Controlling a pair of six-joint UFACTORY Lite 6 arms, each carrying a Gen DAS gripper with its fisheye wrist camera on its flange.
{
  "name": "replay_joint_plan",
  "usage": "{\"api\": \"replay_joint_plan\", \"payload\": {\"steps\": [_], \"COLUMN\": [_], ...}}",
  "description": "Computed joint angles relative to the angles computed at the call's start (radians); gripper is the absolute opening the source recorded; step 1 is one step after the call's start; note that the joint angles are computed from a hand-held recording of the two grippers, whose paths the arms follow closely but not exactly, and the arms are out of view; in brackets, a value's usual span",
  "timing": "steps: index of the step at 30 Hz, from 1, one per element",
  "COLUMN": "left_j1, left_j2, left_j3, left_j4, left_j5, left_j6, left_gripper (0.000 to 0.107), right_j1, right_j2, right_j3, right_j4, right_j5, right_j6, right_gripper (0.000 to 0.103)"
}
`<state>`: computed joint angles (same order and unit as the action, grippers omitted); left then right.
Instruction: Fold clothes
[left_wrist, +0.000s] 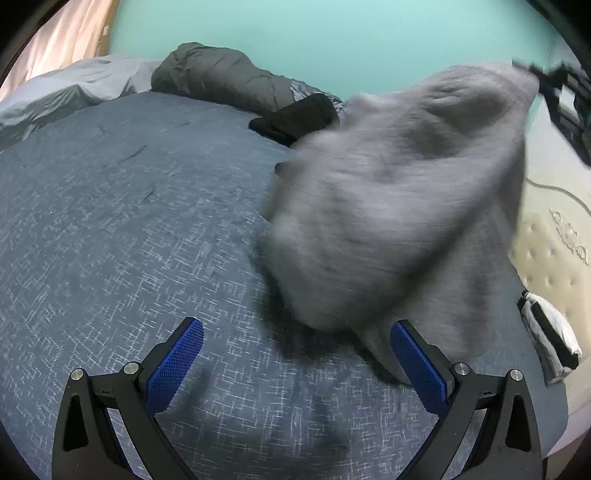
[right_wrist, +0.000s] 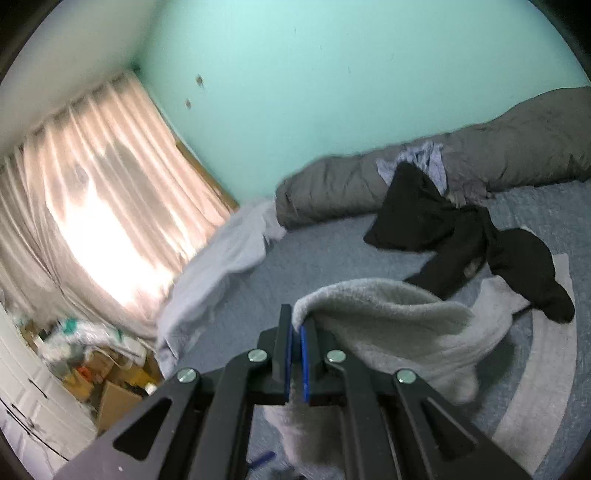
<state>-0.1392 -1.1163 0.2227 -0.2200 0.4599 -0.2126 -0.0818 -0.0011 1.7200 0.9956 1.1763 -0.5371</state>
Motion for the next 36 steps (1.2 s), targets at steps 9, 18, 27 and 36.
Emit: {"api": "replay_joint_plan", "payload": {"steps": [9, 18, 27, 36], "left_j1": [0.142, -0.026, -0.056, -0.058], "left_j2": [-0.009, 0.067, 0.133, 0.177], "left_j3": [-0.015, -0.014, 0.002, 0.021], "left_j4": [-0.155, 0.099, 0.162, 0.206], "left_j5": [0.025, -0.064, -0.114, -0.143], "left_j6": [0.198, -0.106, -0.178, -0.223], "left_gripper": [0.103, 0.103, 0.103, 0.103], "right_j1": [0.076, -0.069, -0.488, -0.498], "right_j2": [-0.136, -0.229, -0.160, 0.110], "right_j3": [-0.640, -0.952, -0.881, -0.653], "right_j4": [-0.014, 0.013, 0.029, 0.026], "right_j5": [-0.138, -0.086, 0.080, -0.114], "right_j6": [-0.272, -0.503, -0.662, -0.601], "right_gripper": [0.006, 0.029, 0.051, 0.051]}}
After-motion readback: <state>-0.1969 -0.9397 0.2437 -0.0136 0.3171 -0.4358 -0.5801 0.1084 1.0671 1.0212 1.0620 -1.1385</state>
